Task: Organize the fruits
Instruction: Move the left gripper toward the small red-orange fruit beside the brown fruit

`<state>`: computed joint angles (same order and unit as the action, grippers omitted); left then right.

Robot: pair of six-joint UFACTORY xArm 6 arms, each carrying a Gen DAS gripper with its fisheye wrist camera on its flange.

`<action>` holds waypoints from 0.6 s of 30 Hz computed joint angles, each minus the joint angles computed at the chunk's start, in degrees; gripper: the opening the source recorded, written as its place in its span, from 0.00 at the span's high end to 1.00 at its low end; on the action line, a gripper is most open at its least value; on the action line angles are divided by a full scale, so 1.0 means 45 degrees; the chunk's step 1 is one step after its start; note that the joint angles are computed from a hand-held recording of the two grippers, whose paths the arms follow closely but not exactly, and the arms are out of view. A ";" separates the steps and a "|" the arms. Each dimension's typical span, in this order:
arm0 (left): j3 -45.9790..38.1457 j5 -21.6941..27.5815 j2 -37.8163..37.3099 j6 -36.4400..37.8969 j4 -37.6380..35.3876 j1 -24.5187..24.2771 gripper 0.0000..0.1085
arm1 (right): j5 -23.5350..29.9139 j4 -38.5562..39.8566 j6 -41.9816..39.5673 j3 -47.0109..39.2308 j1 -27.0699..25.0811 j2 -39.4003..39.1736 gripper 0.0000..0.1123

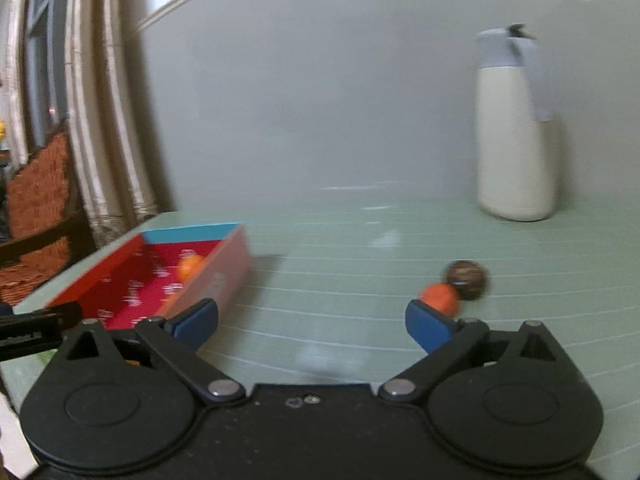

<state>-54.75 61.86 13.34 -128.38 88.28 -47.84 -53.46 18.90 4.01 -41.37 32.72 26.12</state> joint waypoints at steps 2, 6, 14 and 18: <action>-0.0359 -0.0048 0.0264 0.0180 0.0184 -0.0149 0.05 | -0.0138 0.0292 -0.0054 0.0276 -0.0138 -0.0141 0.10; -0.1160 -0.0199 0.0851 0.0705 0.0470 -0.0410 0.05 | -0.0339 0.0828 -0.0104 0.0710 -0.0402 -0.0361 0.09; -0.3005 -0.1256 0.2140 0.1976 0.0972 -0.0634 0.05 | -0.0871 0.1357 0.0152 0.1596 -0.1076 -0.0735 0.09; -0.4198 -0.2087 0.2964 0.3258 0.0992 -0.0640 0.05 | -0.1060 0.1297 0.0582 0.1970 -0.1494 -0.0890 0.09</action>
